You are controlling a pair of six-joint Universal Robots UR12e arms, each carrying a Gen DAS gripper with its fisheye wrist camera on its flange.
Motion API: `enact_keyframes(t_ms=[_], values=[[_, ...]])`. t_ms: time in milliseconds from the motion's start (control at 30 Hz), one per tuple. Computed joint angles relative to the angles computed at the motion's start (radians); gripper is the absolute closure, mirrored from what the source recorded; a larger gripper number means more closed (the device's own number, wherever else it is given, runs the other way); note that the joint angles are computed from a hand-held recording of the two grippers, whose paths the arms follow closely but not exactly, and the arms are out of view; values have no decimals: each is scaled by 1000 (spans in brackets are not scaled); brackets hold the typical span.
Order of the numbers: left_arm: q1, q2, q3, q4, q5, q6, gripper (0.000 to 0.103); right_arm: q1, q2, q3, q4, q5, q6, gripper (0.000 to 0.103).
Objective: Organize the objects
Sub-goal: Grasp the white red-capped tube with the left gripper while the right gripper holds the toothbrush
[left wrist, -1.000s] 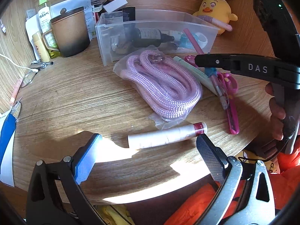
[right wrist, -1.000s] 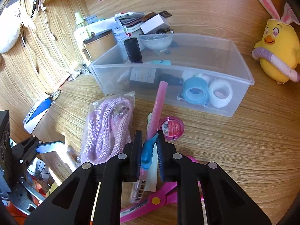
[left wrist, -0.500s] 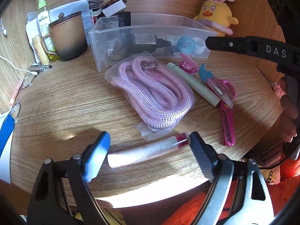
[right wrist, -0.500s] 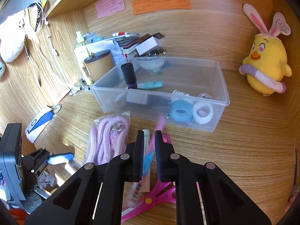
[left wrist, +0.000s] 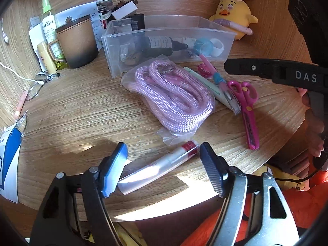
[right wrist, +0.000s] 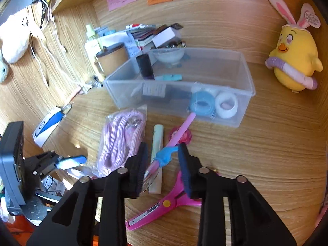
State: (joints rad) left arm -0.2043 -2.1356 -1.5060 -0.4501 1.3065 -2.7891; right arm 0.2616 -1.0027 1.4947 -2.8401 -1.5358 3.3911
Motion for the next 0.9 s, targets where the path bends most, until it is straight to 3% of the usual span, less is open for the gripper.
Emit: enact_keyframes(t_ms=[133, 233, 300, 467, 633, 900], values=[[6, 8, -20, 35, 11, 20, 29, 0, 19, -19, 54, 22, 10, 70], [15, 9, -25, 38, -11, 24, 48, -4, 28, -28, 73, 40, 28, 70], [20, 8, -22, 34, -21, 14, 67, -8, 34, -33, 78, 54, 44, 70], [32, -6, -11, 57, -16, -31, 87, -13, 41, -37, 78, 68, 66, 73], [42, -32, 19, 82, -10, -83, 89, -15, 42, -37, 70, 71, 75, 86], [41, -49, 70, 67, -20, -129, 89, -10, 27, -15, 17, 29, 79, 87]])
